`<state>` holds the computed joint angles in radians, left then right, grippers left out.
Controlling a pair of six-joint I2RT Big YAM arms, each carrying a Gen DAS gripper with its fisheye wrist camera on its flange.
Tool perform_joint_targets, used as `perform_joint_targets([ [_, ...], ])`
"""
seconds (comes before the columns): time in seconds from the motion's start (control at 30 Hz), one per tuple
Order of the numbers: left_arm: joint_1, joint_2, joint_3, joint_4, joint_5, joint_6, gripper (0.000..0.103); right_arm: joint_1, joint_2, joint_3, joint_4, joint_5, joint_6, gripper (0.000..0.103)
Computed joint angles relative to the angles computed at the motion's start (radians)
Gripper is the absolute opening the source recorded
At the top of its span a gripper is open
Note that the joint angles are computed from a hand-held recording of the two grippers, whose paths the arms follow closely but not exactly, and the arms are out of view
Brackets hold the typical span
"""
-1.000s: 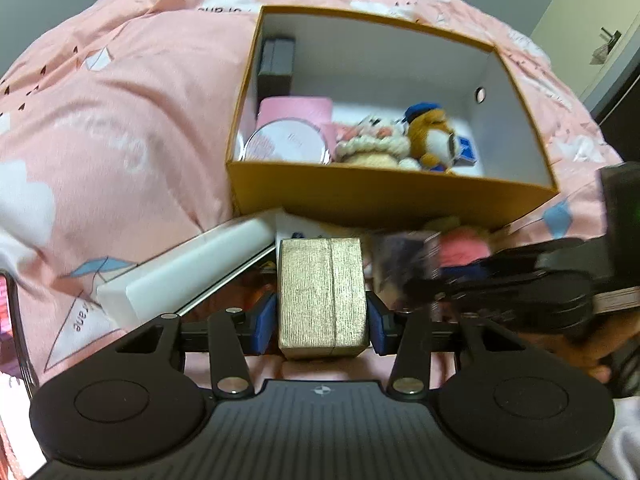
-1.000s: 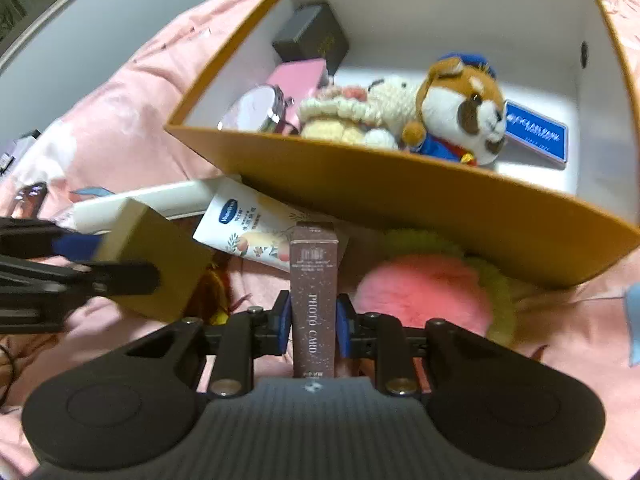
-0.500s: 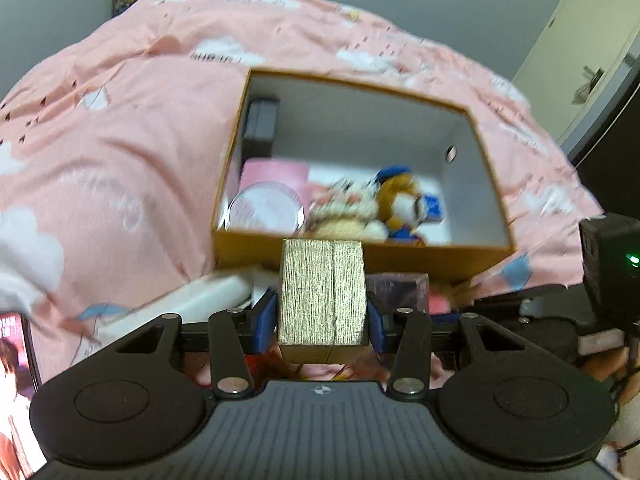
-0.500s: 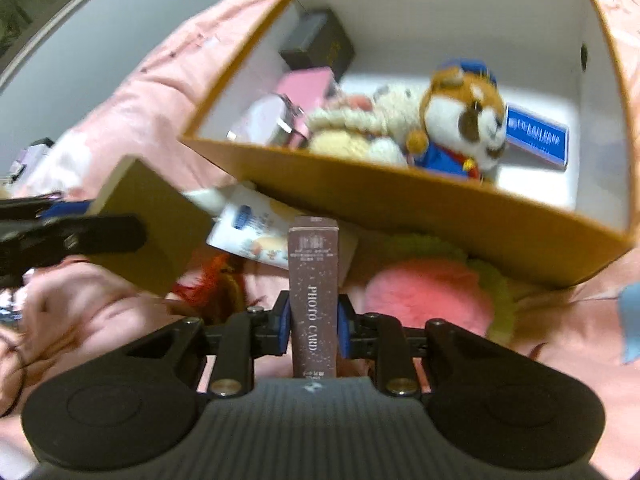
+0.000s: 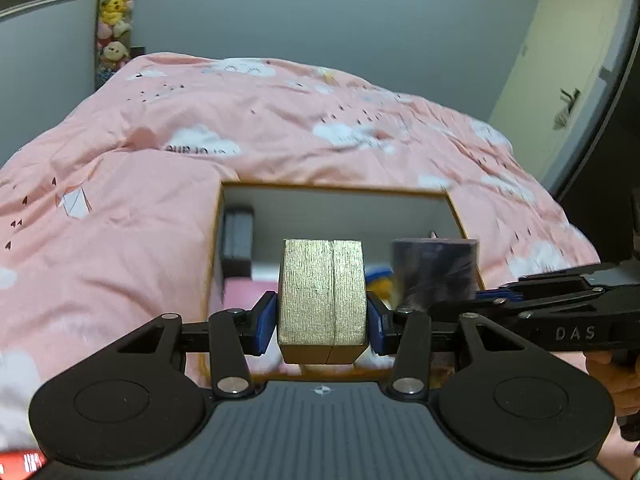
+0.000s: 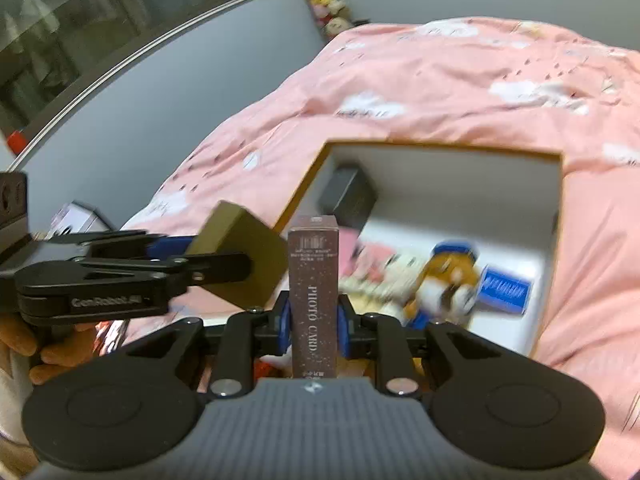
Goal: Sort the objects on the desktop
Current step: 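Carry the gold box over the orange box with the left while the right lowers the photo card box inside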
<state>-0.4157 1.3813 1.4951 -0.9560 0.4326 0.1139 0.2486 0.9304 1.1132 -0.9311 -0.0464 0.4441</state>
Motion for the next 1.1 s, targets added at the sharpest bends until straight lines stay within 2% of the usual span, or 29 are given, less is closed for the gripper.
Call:
perform_joint_targets([
  [0.07, 0.006, 0.046, 0.04, 0.014, 0.002, -0.018, 0.052, -0.047, 0.029, 0.014, 0.03, -0.024, 0.008, 0.024],
  [0.2, 0.009, 0.129, 0.111, 0.029, -0.039, -0.036, 0.052, -0.122, 0.118, 0.041, 0.102, -0.088, 0.042, 0.024],
  [0.37, 0.014, 0.213, 0.182, 0.02, -0.064, -0.055, 0.052, -0.152, 0.252, 0.091, 0.143, -0.128, 0.057, 0.024],
  [0.57, 0.008, 0.293, 0.274, -0.021, -0.079, -0.034, 0.052, -0.182, 0.423, 0.193, 0.097, -0.189, 0.054, 0.024],
  [0.67, 0.007, 0.333, 0.326, -0.051, -0.068, -0.031, 0.052, -0.175, 0.509, 0.255, 0.043, -0.173, 0.052, 0.024],
  [0.73, 0.007, 0.344, 0.335, -0.042, -0.074, -0.027, 0.052, -0.172, 0.558, 0.282, 0.023, -0.163, 0.065, 0.024],
  [0.83, 0.009, 0.347, 0.325, -0.026, -0.057, -0.008, 0.052, -0.171, 0.597, 0.29, 0.035, -0.172, 0.086, 0.024],
  [1.0, 0.018, 0.373, 0.35, -0.05, -0.03, -0.031, 0.052, -0.16, 0.637, 0.314, 0.049, -0.175, 0.12, 0.028],
  [1.1, 0.022, 0.378, 0.36, -0.039, -0.048, -0.032, 0.052, -0.176, 0.639, 0.313, 0.057, -0.216, 0.12, 0.03],
])
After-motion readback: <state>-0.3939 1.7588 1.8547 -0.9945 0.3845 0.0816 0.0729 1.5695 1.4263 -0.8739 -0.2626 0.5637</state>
